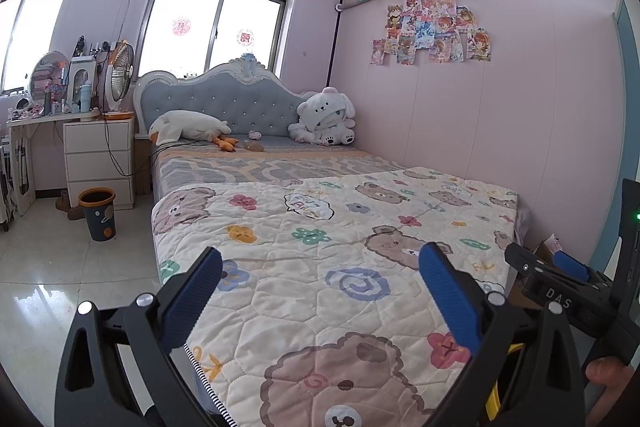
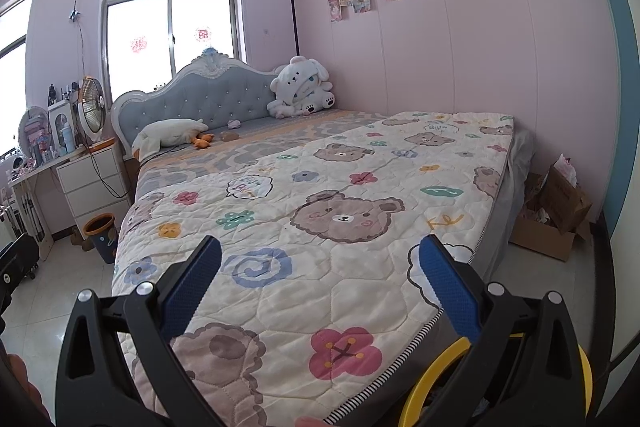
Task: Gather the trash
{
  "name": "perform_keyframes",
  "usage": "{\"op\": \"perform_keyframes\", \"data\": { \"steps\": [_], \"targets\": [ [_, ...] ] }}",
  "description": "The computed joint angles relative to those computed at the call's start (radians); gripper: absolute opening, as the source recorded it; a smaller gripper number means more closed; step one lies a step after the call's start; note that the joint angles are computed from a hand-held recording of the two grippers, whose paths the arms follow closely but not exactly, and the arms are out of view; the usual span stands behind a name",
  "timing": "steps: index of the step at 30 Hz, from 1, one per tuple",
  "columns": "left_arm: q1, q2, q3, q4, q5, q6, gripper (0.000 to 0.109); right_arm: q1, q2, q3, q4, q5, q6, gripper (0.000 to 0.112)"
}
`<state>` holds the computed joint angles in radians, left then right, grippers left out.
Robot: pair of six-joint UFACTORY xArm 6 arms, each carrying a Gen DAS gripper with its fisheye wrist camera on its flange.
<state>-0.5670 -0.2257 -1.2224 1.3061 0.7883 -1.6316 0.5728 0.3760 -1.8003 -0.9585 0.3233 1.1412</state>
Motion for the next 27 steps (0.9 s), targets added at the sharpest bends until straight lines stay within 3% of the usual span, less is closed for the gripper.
{"op": "perform_keyframes", "data": {
  "steps": [27],
  "targets": [
    [-0.001, 0.007, -0.004, -0.022, -0.009, 0.022, 0.095, -0.004, 0.002, 0.01, 0.048, 0.015, -0.019, 0.095]
  ]
}}
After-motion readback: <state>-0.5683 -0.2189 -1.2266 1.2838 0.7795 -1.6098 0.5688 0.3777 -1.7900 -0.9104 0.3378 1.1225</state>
